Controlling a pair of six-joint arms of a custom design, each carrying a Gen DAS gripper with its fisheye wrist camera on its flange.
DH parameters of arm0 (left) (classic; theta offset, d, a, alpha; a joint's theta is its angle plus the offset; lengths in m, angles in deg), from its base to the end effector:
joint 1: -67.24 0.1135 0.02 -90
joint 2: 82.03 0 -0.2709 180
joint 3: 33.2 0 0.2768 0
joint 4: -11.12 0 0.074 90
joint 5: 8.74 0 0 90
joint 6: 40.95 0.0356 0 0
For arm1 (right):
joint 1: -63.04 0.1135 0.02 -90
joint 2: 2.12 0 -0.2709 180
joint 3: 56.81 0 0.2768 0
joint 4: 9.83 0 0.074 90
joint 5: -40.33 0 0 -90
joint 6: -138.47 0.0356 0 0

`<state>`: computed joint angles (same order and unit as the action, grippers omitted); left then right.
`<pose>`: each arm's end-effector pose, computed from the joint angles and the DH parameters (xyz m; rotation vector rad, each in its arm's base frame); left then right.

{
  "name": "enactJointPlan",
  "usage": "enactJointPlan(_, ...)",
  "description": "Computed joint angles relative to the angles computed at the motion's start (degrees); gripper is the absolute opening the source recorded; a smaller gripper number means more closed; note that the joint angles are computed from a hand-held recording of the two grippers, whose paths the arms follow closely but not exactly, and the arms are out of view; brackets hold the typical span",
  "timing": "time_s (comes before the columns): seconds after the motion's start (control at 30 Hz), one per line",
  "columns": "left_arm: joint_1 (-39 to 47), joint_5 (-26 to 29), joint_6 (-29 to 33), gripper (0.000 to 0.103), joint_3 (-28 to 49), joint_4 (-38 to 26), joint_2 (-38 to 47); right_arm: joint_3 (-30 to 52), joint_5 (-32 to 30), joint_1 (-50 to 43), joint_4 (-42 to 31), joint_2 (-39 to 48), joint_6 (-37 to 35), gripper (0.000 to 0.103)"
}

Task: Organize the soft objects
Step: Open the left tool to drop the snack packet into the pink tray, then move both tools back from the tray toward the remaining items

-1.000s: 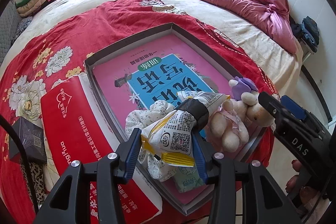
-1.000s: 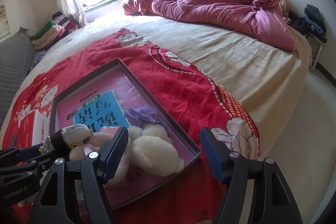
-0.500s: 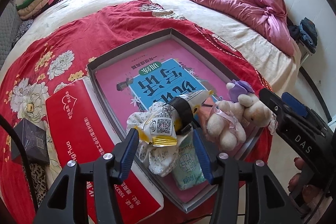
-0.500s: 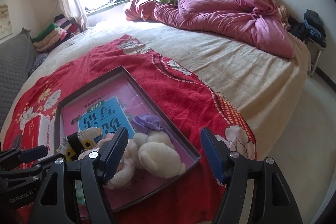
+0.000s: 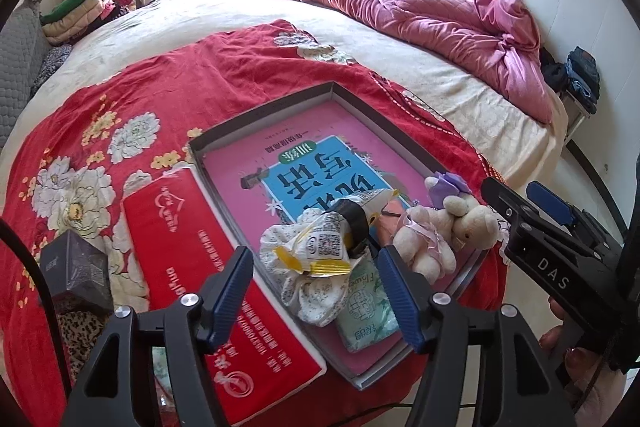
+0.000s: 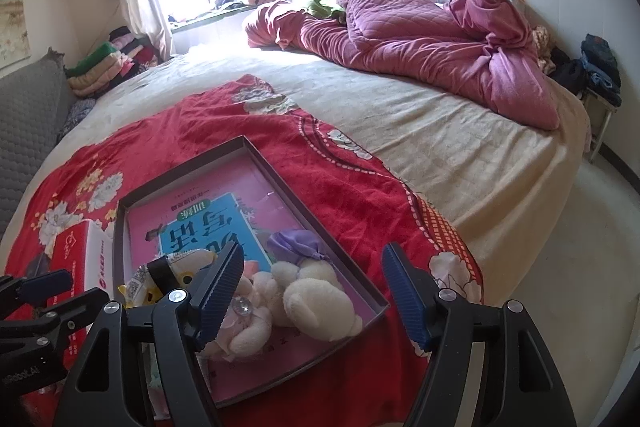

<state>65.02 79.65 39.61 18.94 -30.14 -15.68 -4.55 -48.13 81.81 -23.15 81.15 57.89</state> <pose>0.2416 -0.0084 0.2034 -0.1709 2.5332 -0.0447 0.2880 0.0969 0.1634 -0.1786 2.3472 0.2107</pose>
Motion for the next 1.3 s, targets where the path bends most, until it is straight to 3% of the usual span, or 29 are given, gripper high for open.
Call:
enactJointPlan(0.7,11.3,4.5,4.8,0.077,-3.3,-10.5,-14.8,1.2,5.2,7.5,-4.3,-5.1,-0.4,0.077)
enactJointPlan(1.0,25.6,8.9,12.8,0.077,-2.5,-17.6,-21.6,2.7,8.4,13.8,-7.7,-8.8,0.0,0.078)
enactJointPlan(1.3,45.2,17.7,24.0,0.078,0.0,-23.7,-23.4,4.0,11.4,18.8,-10.3,-11.2,0.2,0.078)
